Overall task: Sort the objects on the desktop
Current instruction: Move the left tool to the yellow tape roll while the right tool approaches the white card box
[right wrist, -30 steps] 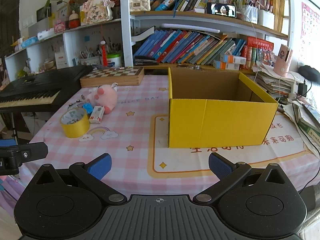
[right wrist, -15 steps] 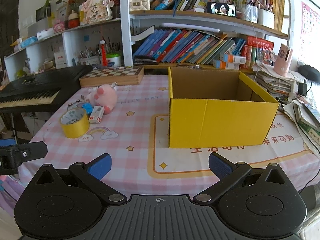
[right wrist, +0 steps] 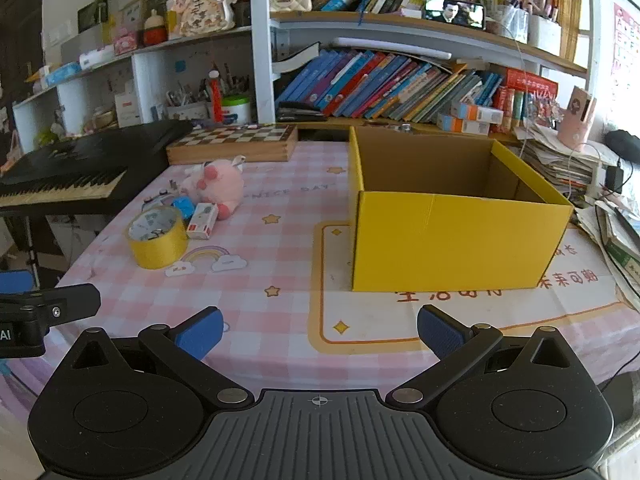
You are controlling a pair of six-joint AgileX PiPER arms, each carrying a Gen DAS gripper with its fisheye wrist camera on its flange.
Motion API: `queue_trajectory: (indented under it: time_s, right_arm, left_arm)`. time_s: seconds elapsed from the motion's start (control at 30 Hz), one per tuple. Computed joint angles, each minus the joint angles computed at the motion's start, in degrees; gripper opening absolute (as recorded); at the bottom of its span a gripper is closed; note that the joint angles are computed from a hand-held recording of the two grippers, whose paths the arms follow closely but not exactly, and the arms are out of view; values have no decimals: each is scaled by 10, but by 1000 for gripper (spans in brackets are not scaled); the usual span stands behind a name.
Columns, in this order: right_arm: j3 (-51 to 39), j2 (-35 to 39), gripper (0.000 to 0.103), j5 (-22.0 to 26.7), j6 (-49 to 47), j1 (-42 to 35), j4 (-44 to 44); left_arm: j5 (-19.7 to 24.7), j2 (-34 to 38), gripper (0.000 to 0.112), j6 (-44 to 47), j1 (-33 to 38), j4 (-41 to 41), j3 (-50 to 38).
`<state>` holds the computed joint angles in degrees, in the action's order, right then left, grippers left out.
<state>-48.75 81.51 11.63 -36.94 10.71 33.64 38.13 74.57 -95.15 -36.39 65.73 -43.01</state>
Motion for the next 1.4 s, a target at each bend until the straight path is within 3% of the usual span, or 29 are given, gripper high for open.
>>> queue_trajectory:
  time_s: [0.33, 0.93, 1.17, 1.4]
  right_arm:
    - [-22, 15, 103, 18, -17, 20, 0]
    - [-125, 101, 103, 72, -199, 53, 117]
    - [-188, 156, 103, 97, -243, 56, 143]
    - [-261, 218, 103, 108, -246, 68, 141]
  left_arm:
    - [6, -13, 103, 21, 13, -16, 5]
    - [40, 1, 103, -5, 49, -18, -5]
    - [30, 30, 103, -9, 90, -21, -26]
    - [-19, 62, 103, -16, 149, -26, -43]
